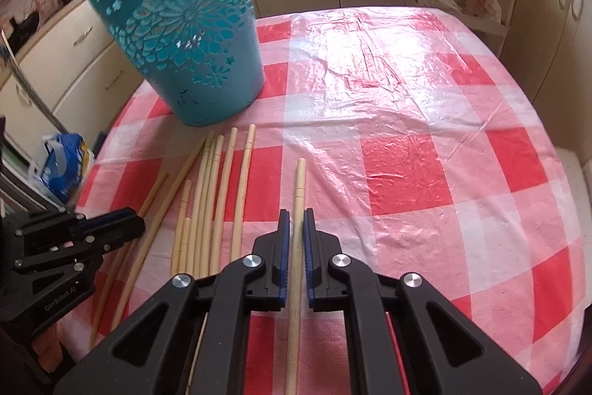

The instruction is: Organize utensils

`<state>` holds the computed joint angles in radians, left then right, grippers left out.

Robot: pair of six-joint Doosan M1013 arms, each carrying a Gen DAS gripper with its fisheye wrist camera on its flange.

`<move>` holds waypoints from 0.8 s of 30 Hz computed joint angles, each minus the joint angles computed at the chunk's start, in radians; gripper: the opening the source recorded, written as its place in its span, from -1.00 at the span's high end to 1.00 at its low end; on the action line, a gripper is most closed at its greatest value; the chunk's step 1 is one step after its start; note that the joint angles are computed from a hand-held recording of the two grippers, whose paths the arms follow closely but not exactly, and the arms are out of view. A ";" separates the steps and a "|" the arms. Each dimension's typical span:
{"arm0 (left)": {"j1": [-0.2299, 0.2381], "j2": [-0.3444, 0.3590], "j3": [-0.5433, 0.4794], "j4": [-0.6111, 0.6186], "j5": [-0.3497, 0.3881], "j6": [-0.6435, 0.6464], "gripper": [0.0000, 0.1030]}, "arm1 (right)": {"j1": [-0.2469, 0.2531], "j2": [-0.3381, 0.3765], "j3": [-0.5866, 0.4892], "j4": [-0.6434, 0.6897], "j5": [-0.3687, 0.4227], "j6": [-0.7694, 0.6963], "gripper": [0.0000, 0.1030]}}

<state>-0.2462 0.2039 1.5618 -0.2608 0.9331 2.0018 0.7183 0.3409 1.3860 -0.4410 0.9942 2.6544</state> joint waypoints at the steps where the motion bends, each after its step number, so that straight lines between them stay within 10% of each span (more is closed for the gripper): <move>1: -0.002 0.001 -0.001 0.005 -0.001 -0.001 0.91 | 0.004 0.004 -0.005 -0.011 0.011 -0.007 0.87; 6: 0.027 -0.013 -0.004 -0.084 0.006 0.028 0.92 | -0.006 -0.038 0.048 -0.019 -0.090 0.078 0.88; 13: 0.143 -0.111 0.034 -0.620 -0.152 0.365 0.92 | 0.023 -0.123 0.101 -0.388 -0.270 0.446 0.88; 24: 0.108 -0.033 -0.115 -1.105 -0.324 0.647 0.92 | -0.010 -0.021 -0.160 -0.948 -0.285 0.752 0.88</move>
<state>-0.1383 0.1709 1.4465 -1.3655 0.6092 2.6484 0.7078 0.3198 1.2259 -1.3892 0.7088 3.4068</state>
